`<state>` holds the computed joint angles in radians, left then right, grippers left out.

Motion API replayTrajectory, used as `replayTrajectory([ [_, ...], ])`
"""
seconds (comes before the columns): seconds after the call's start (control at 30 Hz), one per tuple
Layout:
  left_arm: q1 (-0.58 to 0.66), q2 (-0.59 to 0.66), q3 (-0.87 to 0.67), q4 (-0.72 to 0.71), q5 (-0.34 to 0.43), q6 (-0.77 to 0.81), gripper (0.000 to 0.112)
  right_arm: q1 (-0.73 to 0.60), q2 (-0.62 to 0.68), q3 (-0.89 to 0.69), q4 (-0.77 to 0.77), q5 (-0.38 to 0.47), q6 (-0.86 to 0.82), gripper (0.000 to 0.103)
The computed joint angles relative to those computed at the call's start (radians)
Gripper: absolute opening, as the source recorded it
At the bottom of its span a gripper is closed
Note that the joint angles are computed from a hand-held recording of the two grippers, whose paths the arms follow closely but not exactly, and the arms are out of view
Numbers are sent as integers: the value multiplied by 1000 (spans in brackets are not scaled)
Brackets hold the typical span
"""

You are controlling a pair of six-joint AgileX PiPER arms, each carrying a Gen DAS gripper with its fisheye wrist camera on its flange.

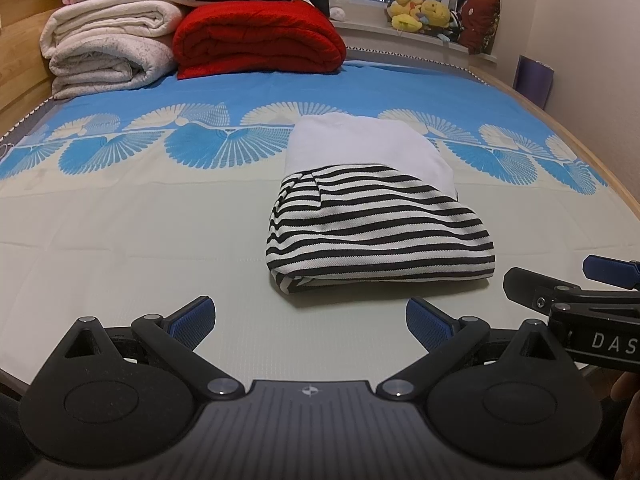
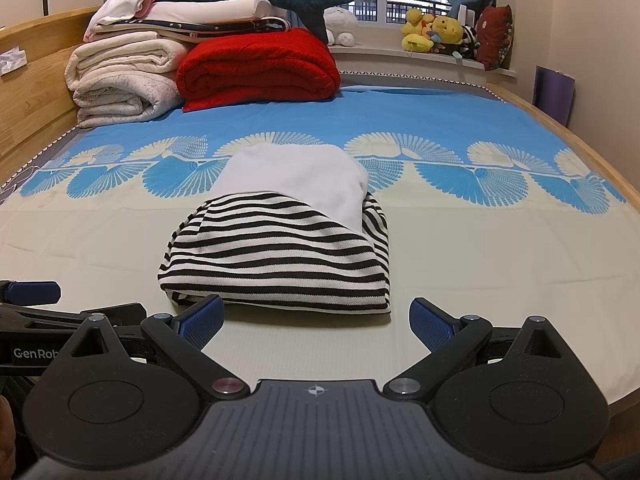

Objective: Fold small clothes

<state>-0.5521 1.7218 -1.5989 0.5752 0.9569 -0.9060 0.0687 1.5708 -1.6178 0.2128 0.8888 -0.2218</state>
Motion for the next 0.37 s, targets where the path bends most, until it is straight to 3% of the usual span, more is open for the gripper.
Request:
replayTrajectory([
  [0.37, 0, 2, 3, -8, -5, -3, 102, -1, 2, -2, 1, 2, 0, 99],
])
